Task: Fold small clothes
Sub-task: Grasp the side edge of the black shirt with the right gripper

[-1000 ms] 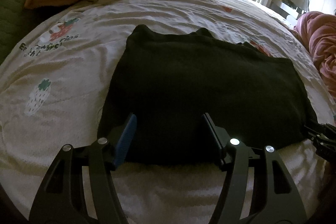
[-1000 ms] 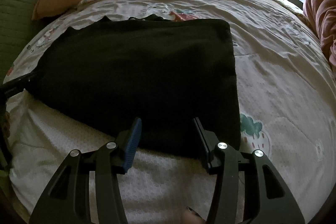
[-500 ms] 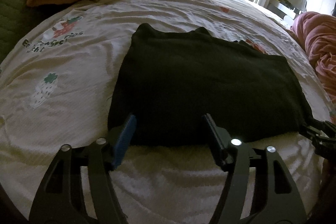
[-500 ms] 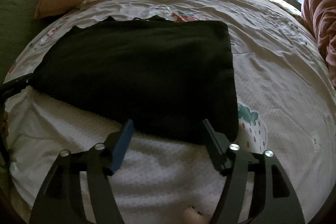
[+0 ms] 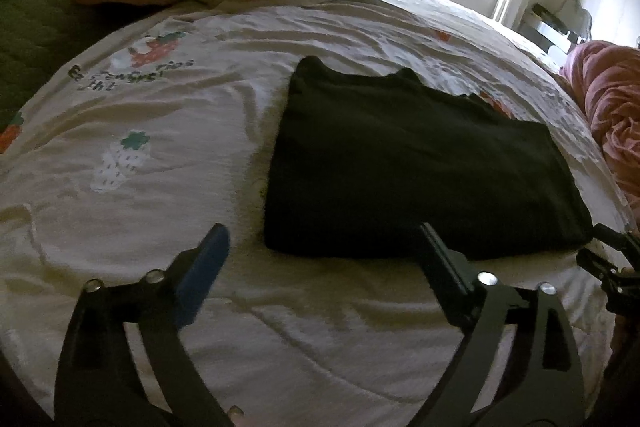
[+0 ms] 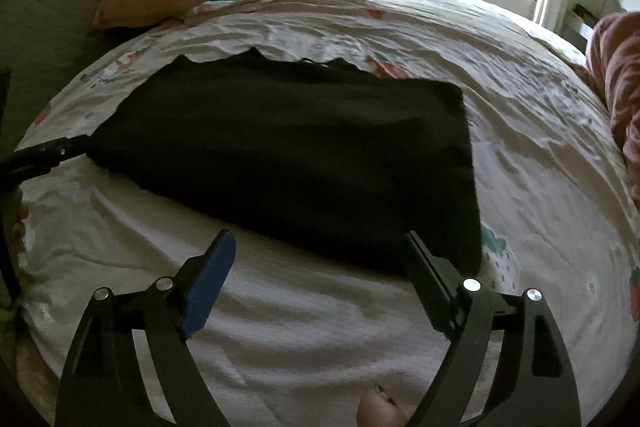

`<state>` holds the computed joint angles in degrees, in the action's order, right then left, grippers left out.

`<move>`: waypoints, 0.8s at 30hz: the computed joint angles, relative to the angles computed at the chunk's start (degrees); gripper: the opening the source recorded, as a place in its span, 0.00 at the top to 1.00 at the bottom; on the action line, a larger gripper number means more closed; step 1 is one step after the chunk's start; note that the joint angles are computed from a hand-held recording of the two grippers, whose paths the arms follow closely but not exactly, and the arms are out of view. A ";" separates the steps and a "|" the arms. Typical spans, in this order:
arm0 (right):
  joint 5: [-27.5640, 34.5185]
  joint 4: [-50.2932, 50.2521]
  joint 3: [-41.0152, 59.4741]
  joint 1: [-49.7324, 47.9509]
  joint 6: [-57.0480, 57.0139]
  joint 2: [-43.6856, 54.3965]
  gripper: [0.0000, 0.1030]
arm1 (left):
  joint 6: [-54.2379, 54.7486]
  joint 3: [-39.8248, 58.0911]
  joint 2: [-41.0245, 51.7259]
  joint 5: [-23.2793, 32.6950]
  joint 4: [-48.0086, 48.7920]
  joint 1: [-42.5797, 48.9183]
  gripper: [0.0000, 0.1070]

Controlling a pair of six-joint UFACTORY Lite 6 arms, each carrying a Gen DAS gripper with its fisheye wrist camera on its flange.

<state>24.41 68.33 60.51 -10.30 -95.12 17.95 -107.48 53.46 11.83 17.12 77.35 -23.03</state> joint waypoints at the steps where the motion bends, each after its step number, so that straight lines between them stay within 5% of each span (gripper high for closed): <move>1: -0.23 0.36 -0.57 0.72 -0.24 -0.70 0.11 | -0.43 -0.39 -0.41 0.27 0.36 0.10 0.13; 17: -7.06 8.94 -2.90 18.46 -5.39 -3.39 0.09 | -3.15 -5.67 -5.58 -2.52 2.10 8.95 0.13; 24: -13.54 14.05 2.12 30.10 -9.27 2.26 0.09 | 5.52 -3.84 -4.57 -5.12 -5.61 15.18 0.13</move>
<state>10.86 82.38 62.63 19.80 -104.39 20.21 -101.96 49.62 7.25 11.99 71.73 -7.85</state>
